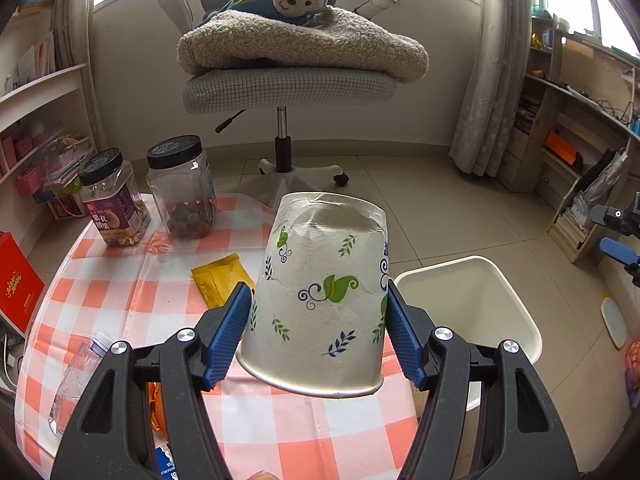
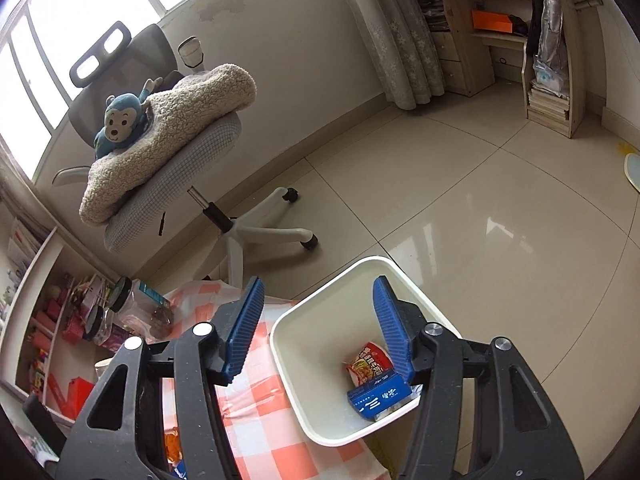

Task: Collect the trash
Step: 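Drop the tissue bundle into the white bin with the right tool while the left tool drops the cup in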

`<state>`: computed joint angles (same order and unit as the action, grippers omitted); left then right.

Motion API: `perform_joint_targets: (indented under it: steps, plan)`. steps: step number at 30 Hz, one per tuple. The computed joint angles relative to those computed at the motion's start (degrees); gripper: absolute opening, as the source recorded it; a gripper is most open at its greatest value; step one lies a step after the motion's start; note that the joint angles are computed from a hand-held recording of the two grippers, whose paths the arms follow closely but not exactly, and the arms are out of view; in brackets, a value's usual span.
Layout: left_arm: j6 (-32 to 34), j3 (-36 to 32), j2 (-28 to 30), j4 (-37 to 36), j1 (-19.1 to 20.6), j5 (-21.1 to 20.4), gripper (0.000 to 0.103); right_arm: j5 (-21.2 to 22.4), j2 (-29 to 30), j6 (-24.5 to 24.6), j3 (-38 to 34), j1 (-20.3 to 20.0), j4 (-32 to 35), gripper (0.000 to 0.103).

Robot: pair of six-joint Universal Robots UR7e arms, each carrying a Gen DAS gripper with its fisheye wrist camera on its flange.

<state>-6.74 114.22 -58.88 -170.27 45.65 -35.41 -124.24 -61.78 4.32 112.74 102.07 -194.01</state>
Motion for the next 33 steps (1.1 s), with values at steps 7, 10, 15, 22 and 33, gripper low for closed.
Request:
perform_joint_targets:
  steps: [7,10,15,22,33]
  plan:
    - [-2.2,-3.8,2.9,4.7,0.4,-7.2,0.065,-9.4,1.5,-1.8,-0.8,1.8,-6.1,0.091]
    - [-4.3,-6.6,5.7,7.0,0.7,-11.6,0.066,-13.3,1.7,-3.3,-1.3,2.0,-8.2,0.093]
    - [-6.5,-11.5,10.4,11.1,1.3,-19.2,0.072,-18.0,1.6,-4.5,-1.8,1.8,-10.2,0.096]
    - [-8.0,-13.6,12.0,14.3,1.2,-20.5,0.073,-21.0,2.1,-7.2,-2.4,1.8,-11.6,0.096]
    - [-2.3,-9.6,9.4,8.9,-1.0,-11.9,0.074,-24.7,7.9,-19.8,-5.2,4.9,-19.8,0.096]
